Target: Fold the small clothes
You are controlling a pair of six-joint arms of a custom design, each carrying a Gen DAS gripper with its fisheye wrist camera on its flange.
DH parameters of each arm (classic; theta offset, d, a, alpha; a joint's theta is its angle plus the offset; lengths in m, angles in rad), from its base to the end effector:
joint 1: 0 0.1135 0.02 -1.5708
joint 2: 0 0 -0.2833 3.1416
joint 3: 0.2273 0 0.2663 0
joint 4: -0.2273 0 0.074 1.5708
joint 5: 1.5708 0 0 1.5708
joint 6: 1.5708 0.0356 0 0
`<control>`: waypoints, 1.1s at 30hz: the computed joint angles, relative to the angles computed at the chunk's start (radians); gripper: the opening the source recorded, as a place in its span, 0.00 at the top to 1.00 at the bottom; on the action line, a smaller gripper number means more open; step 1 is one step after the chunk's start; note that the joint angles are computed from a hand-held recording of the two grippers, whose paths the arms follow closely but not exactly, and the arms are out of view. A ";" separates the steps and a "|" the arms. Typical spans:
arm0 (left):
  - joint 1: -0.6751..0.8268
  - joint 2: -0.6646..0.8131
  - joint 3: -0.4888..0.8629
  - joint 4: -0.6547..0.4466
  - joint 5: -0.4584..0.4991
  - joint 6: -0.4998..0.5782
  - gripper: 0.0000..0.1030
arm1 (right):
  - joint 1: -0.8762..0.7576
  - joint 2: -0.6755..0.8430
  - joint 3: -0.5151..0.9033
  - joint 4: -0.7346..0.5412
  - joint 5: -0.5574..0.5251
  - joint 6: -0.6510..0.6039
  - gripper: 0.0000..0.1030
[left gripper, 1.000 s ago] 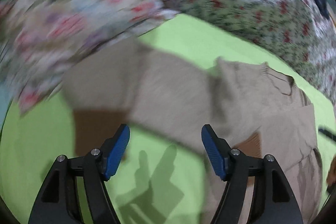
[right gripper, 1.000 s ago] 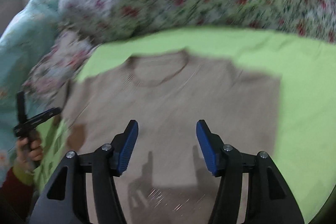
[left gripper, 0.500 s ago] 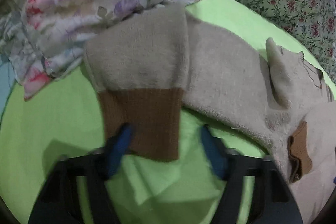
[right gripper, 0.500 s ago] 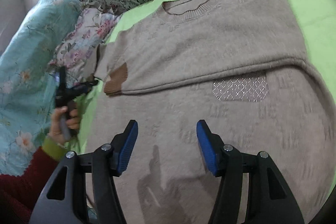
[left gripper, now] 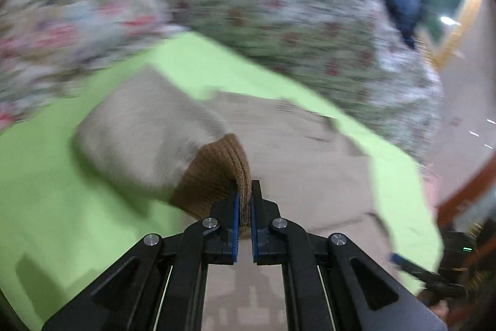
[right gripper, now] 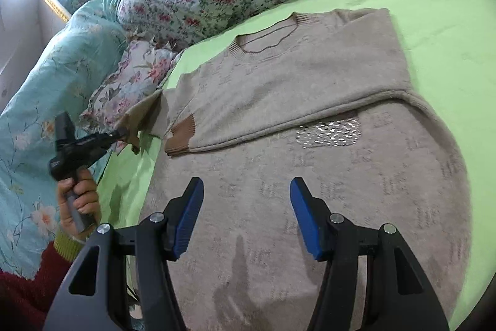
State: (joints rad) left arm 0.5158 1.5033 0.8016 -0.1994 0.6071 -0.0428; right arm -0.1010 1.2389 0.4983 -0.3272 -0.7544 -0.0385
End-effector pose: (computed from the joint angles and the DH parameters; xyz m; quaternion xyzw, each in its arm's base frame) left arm 0.2726 0.1312 0.1936 -0.1540 0.8934 -0.2010 0.3710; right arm 0.2092 0.0033 0.1630 -0.0635 0.9029 0.3397 0.2557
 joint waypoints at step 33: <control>-0.422 0.123 -0.051 0.146 -0.355 -0.173 0.34 | -0.040 0.354 0.186 0.232 0.071 0.026 0.43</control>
